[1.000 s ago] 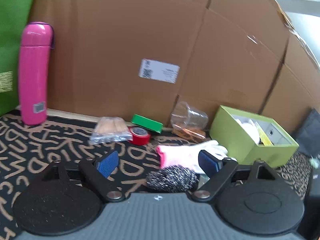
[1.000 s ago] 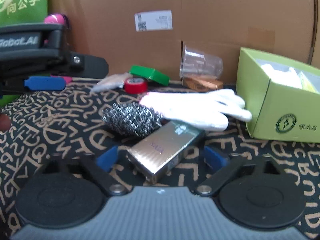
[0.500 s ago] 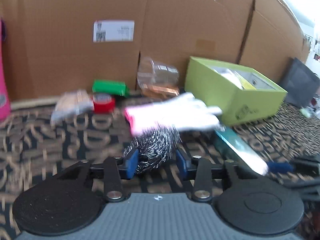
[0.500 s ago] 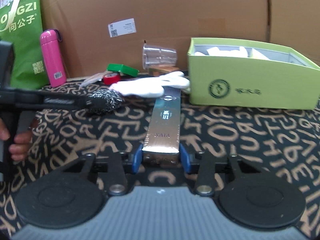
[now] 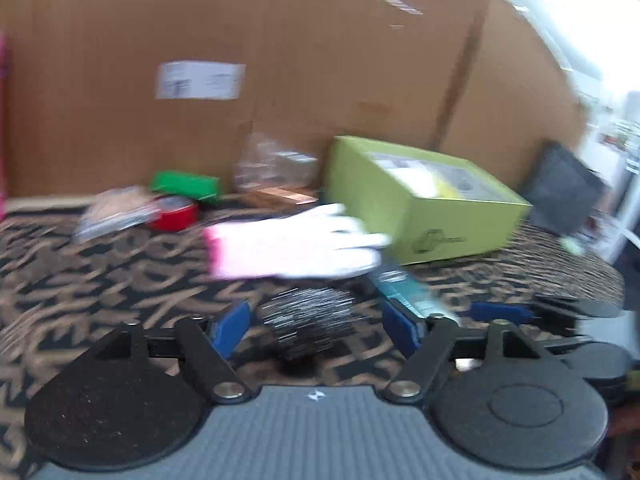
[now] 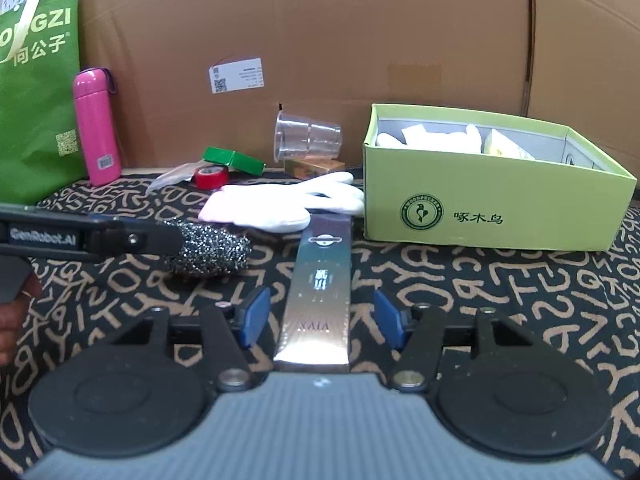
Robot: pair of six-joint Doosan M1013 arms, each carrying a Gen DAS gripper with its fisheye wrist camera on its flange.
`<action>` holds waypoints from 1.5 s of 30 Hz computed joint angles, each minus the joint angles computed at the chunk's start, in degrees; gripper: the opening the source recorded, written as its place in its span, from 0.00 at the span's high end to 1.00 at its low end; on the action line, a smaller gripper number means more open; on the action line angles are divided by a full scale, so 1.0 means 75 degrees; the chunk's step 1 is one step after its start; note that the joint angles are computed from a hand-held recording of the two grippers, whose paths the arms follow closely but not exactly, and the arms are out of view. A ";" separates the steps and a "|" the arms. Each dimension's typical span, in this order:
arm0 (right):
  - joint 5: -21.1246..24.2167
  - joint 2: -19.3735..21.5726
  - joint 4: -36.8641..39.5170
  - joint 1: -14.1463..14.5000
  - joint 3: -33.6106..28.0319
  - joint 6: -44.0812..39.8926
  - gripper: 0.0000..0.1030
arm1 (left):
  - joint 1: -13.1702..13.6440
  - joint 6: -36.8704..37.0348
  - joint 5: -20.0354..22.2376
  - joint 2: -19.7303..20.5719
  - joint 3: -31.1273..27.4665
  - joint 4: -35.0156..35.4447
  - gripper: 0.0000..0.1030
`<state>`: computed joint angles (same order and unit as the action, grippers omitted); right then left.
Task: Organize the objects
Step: 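Grasp the steel wool ball with left tool while right tool grasps silver-blue slim box, then lower the steel wool and slim box into the light-green box, open both tools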
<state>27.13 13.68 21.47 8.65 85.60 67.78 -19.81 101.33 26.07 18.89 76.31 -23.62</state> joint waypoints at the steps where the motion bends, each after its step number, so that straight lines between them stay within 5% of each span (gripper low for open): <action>1: 0.0019 0.0010 -0.0063 0.0009 -0.0010 0.0056 0.44 | 0.0010 0.0363 0.0187 0.0102 -0.0155 -0.0192 0.23; 4: 0.0019 0.0030 -0.0184 0.0026 -0.0016 0.0084 0.44 | -0.0136 -0.0205 0.0456 0.0337 -0.0509 0.0862 0.27; 6: 0.0055 0.0069 -0.0299 0.0031 -0.0059 0.0137 0.44 | -0.0167 -0.0520 0.0698 0.0437 -0.0657 0.1277 0.49; 7: 0.0075 0.0102 -0.0352 0.0033 -0.0094 0.0151 0.44 | -0.0152 -0.0538 0.0819 0.0468 -0.0697 0.1237 0.52; 11: 0.0135 0.0269 -0.0440 0.0056 -0.0262 0.0186 0.44 | -0.0122 -0.0489 0.0646 0.0360 -0.0478 0.0972 0.51; 15: 0.0171 0.0437 -0.0742 0.0104 -0.0419 0.0420 0.46 | -0.0233 -0.1195 0.0398 0.0345 -0.0438 0.1736 0.36; 19: 0.0253 0.0408 -0.0443 0.0042 -0.0347 0.0217 0.60 | -0.0265 -0.1205 0.0602 0.0453 -0.0579 0.1700 0.37; 22: 0.0326 0.0340 -0.0187 -0.0029 -0.0273 -0.0023 0.63 | -0.0302 -0.0966 0.0839 0.0509 -0.0648 0.1617 0.54; 30: 0.0365 0.0379 -0.0265 -0.0030 -0.0333 0.0139 0.61 | -0.0427 -0.1715 0.0713 0.0502 -0.0592 0.2433 0.52; 34: 0.0331 0.0285 0.0029 -0.0081 -0.0200 -0.0056 0.63 | -0.0453 -0.1953 0.0632 0.0440 -0.0483 0.2645 0.62; 38: 0.0476 0.0094 0.0883 -0.0245 0.0038 -0.0640 0.63 | -0.0476 -0.2041 0.0750 0.0305 -0.0366 0.2514 0.64; 42: 0.1174 -0.0061 0.3007 -0.0727 0.0242 -0.1662 0.63 | -0.0463 -0.1347 0.0843 0.0141 -0.0282 0.1481 0.65; 45: 0.1120 -0.0246 0.3487 -0.0923 0.0351 -0.2065 0.63 | -0.0533 -0.0753 0.0766 0.0097 -0.0401 0.0942 0.65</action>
